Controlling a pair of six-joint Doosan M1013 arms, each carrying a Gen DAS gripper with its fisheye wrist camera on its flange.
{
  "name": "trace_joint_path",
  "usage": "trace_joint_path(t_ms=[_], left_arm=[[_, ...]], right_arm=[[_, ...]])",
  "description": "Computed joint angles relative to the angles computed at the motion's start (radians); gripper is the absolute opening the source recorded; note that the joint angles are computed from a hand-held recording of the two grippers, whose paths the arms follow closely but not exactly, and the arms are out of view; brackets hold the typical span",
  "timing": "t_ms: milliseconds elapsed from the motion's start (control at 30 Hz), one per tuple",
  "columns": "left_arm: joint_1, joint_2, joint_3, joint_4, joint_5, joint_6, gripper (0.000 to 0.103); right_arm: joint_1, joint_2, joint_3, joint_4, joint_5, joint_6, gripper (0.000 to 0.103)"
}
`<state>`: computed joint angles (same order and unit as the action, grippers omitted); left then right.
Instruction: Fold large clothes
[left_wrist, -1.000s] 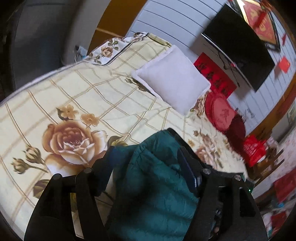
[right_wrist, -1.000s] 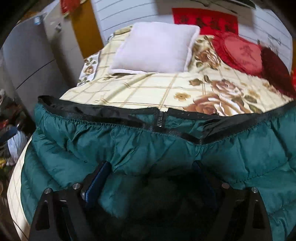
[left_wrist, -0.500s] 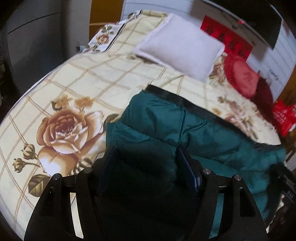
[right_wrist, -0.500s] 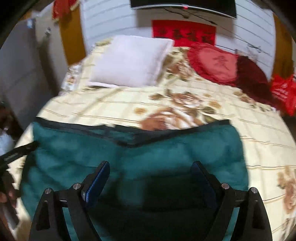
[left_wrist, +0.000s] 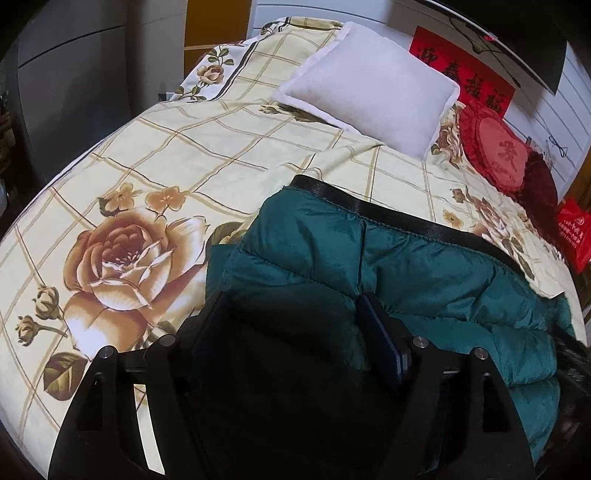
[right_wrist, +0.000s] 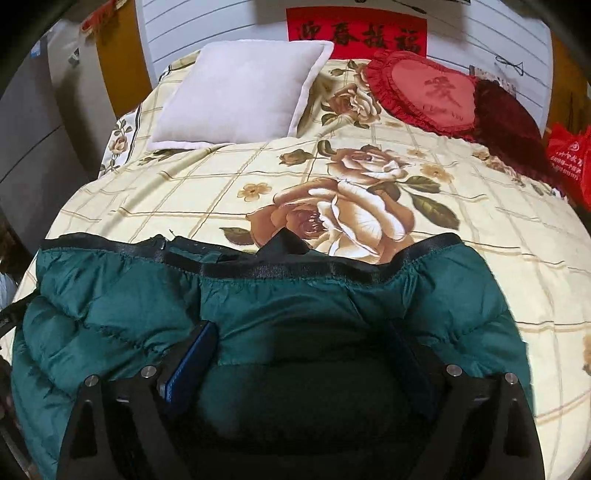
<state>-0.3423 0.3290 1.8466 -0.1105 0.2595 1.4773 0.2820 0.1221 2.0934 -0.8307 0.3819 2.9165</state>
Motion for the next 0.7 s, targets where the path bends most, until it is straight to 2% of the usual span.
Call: trace_joint_path(t_ms=[100,200,267,333,400,433,500,600,700], left_arm=[[0.002,0.001,-0.001,-0.018,0.002,0.018,0.074],[0.001,0.002,-0.001,-0.018,0.0,0.016,0.075],[0.0,0.002,-0.001,-0.006,0.0,0.006,0.075],[-0.001,0.002,-0.001,0.008,-0.001,-0.007,0.075],[-0.004,0.002,0.002,0.047,-0.009,-0.043,0.075],[-0.006,0.001,0.003,0.061,-0.012,-0.057,0.075],[-0.01,0.001,0.005,0.106,-0.015,-0.098,0.076],[-0.013,0.001,0.002,0.142,-0.009,-0.124,0.076],[-0.011,-0.001,0.007,0.123,-0.02,-0.11,0.076]], right_arm=[[0.009,-0.075,0.056,-0.094,-0.073,0.163,0.091],[0.028,-0.112,0.079,-0.104,-0.061,0.186,0.091],[0.042,-0.113,0.085,-0.107,-0.025,0.177,0.091],[0.045,-0.086,0.072,-0.042,0.039,0.103,0.091],[0.03,-0.059,0.071,0.015,0.024,0.053,0.091],[0.029,-0.052,0.073,-0.011,0.018,0.088,0.092],[0.032,-0.042,0.059,0.019,0.041,0.059,0.094],[0.034,-0.06,0.051,0.092,0.069,-0.018,0.094],[0.063,-0.114,0.08,-0.001,0.085,0.095,0.094]])
